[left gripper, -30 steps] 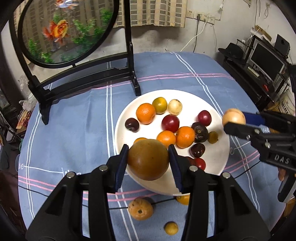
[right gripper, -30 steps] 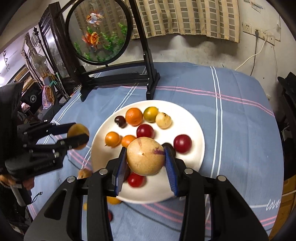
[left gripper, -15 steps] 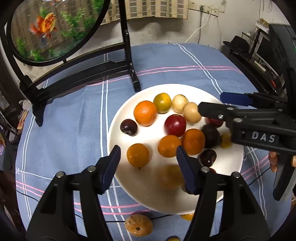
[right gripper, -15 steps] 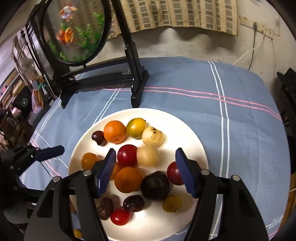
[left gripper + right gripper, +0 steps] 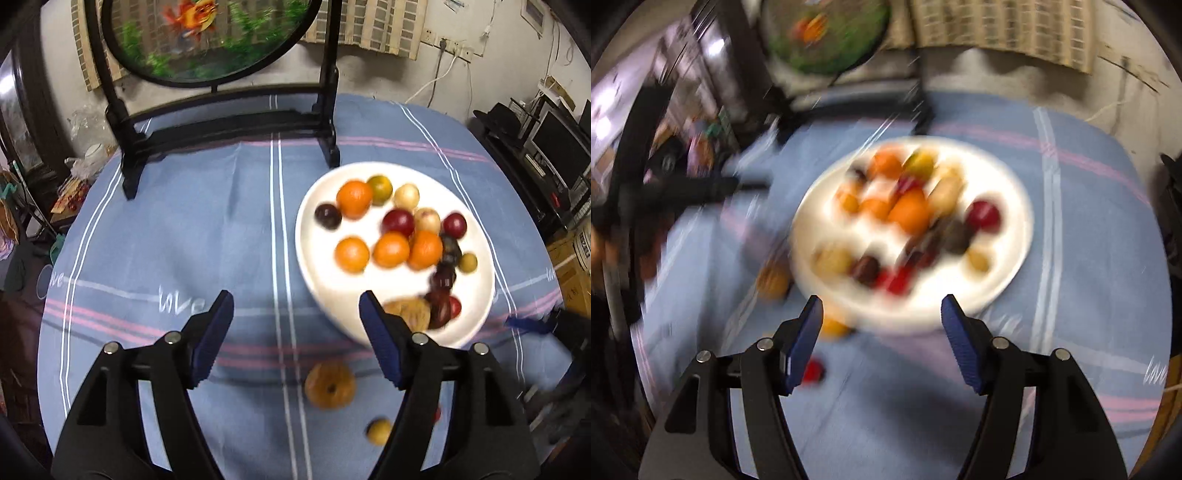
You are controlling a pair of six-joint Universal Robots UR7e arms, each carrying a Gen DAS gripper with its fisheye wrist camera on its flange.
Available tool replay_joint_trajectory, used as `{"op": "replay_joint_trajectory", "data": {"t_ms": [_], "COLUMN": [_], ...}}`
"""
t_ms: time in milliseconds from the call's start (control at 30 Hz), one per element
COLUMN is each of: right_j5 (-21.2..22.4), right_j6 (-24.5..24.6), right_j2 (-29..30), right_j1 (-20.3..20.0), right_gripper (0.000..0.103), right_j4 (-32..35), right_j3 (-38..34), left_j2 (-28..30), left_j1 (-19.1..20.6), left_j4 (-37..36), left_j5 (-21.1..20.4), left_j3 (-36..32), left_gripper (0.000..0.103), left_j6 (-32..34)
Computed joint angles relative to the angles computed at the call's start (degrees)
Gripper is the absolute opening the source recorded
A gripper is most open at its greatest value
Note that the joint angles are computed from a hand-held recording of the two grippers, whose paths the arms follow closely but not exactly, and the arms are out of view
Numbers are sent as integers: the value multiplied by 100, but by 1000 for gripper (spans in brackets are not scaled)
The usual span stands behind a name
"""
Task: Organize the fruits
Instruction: 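Move both open grippers back to the loose fruits on the tablecloth, then grasp a red tomato with the right gripper while the left grasps a small yellow-green fruit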
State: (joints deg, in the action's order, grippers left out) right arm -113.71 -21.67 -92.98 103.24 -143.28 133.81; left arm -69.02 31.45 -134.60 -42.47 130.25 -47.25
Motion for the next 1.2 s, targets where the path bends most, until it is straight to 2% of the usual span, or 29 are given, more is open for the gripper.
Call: {"op": "replay_joint_trajectory", "data": {"t_ms": [67, 233, 300, 333, 400, 467, 700, 900, 1200], "right_j5": [-52, -198, -345, -425, -343, -377, -126, 126, 288], "right_j6": [61, 180, 207, 247, 274, 238, 406, 789, 1018], "right_j2": [19, 413, 631, 747, 813, 805, 483, -22, -660], "right_j1": [108, 251, 302, 312, 285, 336, 331, 166, -119], "right_gripper": [67, 63, 53, 51, 36, 30, 30, 30, 30], "right_j4": [163, -205, -310, -319, -215, -184, 54, 240, 459], "right_j3": [250, 456, 446, 423, 378, 390, 482, 616, 793], "left_j2": [-213, -681, -863, -923, -1023, -1082, -959, -572, -144], "left_j1": [-126, -398, -524, -583, -671, -748, -976, -1146, -1156], "left_j4": [254, 928, 1104, 1190, 1297, 1380, 1328, 979, 561], "left_j5": [-65, -197, -314, -348, -457, -565, -827, -961, -1116], "left_j3": [163, 453, 597, 654, 756, 839, 947, 908, 811], "left_gripper": [73, 73, 73, 73, 73, 73, 73, 73, 73], "left_j6": [-244, -934, -1124, -1216, -1367, -1517, -1593, -1242, -760]}}
